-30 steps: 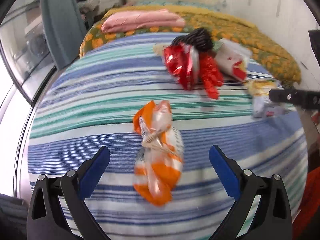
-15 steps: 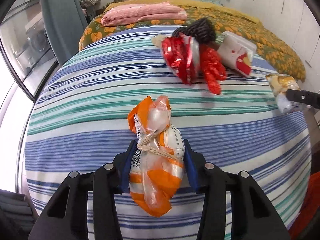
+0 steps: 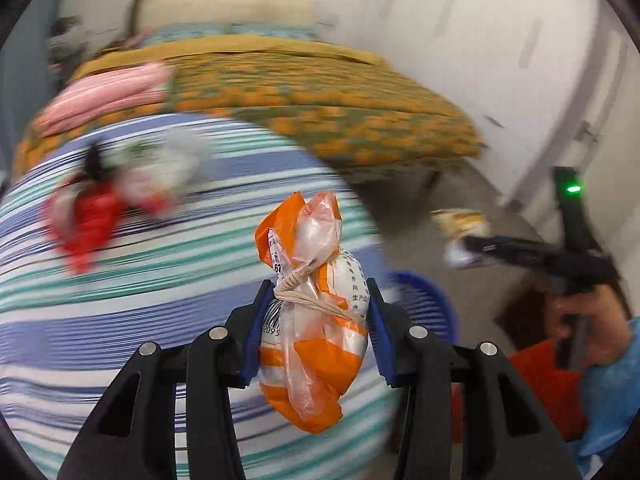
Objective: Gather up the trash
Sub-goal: 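Carry both bags over the blue wastebasket and open both tools to drop them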
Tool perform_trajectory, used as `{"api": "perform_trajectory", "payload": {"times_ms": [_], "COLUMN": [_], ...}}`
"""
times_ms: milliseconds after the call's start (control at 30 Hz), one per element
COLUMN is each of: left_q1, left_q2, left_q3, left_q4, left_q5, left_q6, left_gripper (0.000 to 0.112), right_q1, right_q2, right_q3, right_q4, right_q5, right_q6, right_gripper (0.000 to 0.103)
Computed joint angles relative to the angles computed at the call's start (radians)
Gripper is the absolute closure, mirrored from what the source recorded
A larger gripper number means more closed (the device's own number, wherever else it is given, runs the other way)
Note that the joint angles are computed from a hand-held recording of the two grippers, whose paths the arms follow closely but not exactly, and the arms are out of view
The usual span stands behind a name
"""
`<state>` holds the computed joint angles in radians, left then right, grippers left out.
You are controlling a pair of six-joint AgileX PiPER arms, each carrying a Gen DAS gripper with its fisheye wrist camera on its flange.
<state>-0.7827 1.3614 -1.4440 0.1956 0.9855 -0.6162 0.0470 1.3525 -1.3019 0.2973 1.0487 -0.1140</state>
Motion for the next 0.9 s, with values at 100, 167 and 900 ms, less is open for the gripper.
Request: {"api": "perform_trajectory", "payload": {"times_ms": [100, 167, 900], "left_q1": [-0.126, -0.168, -0.205], "left_q2": [0.178, 0.290, 0.837], "left_q3": [-0.148, -0.234, -0.628], "left_q4": [0.016, -0.016, -0.050], "left_q5": [-0.006, -0.019, -0.040], "left_q6": [-0.033, -0.035, -0.032], "left_gripper": [0.068, 0.068, 0.052], "right_q1": [-0.116, -0.173, -0.432], "right_q2": [-0.030, -0.040, 0.090], "right_q3": [0.070, 0.115, 0.209], "right_q4": [0.030, 0.040, 0.221], "right_q5": [-0.008, -0.032, -0.104], "right_q6": [-0.083, -0.118, -0.341], "right_gripper": [0.061, 0.061, 0.052]}}
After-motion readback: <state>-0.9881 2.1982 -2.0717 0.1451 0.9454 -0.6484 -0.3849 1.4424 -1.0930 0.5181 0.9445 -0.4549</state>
